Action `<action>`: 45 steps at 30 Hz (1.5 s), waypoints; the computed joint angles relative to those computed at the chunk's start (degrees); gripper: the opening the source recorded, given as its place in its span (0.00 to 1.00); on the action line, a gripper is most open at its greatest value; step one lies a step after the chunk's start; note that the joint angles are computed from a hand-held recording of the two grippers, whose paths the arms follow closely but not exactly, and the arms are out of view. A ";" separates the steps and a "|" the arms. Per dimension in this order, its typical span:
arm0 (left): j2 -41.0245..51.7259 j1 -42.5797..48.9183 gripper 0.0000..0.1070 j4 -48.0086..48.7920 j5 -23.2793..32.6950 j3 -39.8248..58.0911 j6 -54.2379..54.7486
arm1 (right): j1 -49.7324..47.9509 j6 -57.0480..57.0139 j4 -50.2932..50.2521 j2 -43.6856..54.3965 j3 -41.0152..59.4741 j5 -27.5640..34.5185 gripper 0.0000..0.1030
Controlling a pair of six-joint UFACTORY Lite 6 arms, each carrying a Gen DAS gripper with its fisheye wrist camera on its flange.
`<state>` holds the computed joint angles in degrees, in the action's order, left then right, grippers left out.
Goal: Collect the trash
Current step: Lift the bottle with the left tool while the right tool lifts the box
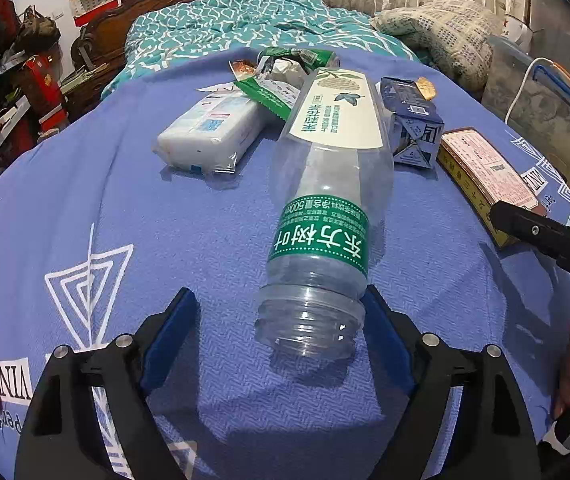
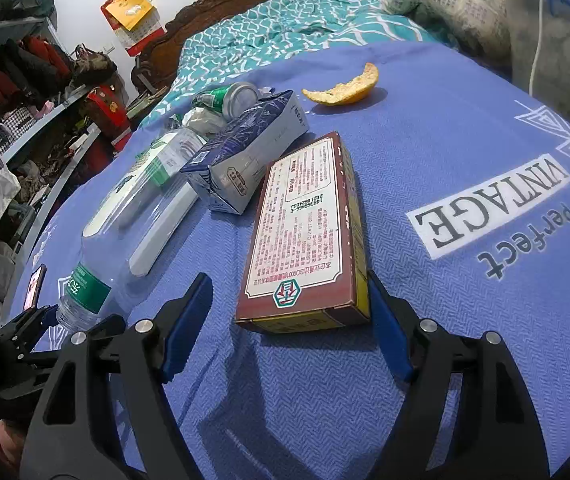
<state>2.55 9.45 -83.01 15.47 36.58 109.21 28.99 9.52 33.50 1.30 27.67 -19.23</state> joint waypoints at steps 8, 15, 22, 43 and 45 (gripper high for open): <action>1.04 1.04 0.82 4.36 2.05 2.25 -4.88 | 0.71 -1.50 1.82 -0.28 -0.14 0.01 0.75; 0.41 -3.44 0.85 3.18 -0.48 4.09 -6.29 | -0.29 1.88 -2.42 -0.14 -0.13 0.02 0.76; 3.82 -9.81 0.85 -5.96 -6.20 7.28 2.57 | -0.01 0.21 -0.77 0.15 0.16 0.08 0.77; 0.57 1.33 0.40 5.80 6.09 1.80 -3.49 | 4.34 -8.69 7.36 -0.65 0.00 -0.57 0.60; -2.23 2.79 0.35 5.73 6.43 -0.94 -1.80 | 5.02 -7.04 5.82 -0.90 -0.32 -0.07 0.60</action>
